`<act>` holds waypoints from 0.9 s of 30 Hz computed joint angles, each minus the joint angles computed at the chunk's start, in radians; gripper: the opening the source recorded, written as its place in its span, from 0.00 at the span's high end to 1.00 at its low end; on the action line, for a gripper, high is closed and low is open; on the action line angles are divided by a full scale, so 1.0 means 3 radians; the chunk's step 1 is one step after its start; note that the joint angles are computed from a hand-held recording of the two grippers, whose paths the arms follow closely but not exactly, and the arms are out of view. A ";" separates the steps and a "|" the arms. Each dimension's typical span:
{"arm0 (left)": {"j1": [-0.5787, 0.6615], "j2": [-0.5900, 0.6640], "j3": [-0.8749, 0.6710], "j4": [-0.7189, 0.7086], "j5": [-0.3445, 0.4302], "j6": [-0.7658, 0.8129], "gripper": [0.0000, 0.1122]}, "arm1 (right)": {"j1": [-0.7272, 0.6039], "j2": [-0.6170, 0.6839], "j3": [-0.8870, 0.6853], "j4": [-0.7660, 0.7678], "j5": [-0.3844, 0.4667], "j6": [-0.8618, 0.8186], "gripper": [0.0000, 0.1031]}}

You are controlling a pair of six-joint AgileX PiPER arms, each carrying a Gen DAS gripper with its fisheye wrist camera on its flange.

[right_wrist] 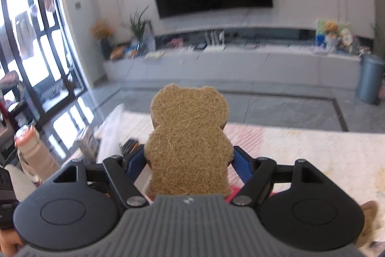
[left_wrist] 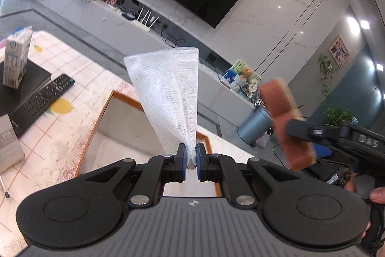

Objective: Organize soft objects
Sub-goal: 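Lift the mesh bag with the left gripper while the right gripper lifts the bear sponge, then drop the bear sponge into the box with the right gripper while the left drops the mesh bag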

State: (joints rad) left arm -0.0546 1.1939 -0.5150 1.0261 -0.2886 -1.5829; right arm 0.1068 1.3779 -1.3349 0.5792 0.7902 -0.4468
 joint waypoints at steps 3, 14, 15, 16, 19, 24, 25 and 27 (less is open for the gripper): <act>0.0128 0.0196 0.0034 -0.0108 -0.0189 0.0281 0.93 | 0.0327 0.0231 0.0009 -0.0312 -0.0108 0.0254 0.28; 0.0345 0.0646 -0.0127 0.0579 -0.0399 -0.0306 0.93 | 0.0765 0.0921 -0.0265 -0.1096 -0.0232 0.0772 0.28; 0.0307 0.0684 -0.0153 0.0588 -0.0349 -0.0305 0.93 | 0.0760 0.0964 -0.0323 -0.1109 -0.0207 0.0772 0.28; 0.0253 0.0721 -0.0179 0.0551 -0.0270 -0.0260 0.92 | 0.0781 0.0975 -0.0329 -0.1150 -0.0214 0.0797 0.28; 0.0068 0.0783 -0.0258 0.0467 0.0045 -0.0204 0.91 | 0.0826 0.0970 -0.0291 -0.1248 -0.0270 0.0851 0.28; -0.0073 0.0779 -0.0279 0.0320 0.0359 -0.0154 0.77 | 0.0847 0.0945 -0.0226 -0.1275 -0.0349 0.0827 0.28; -0.0038 0.0788 -0.0251 0.0126 0.0287 0.0028 0.68 | 0.0855 0.0929 -0.0199 -0.1271 -0.0379 0.0820 0.28; 0.0063 0.0789 -0.0211 0.0130 0.0085 -0.0007 0.63 | 0.0864 0.0897 -0.0152 -0.1238 -0.0424 0.0758 0.28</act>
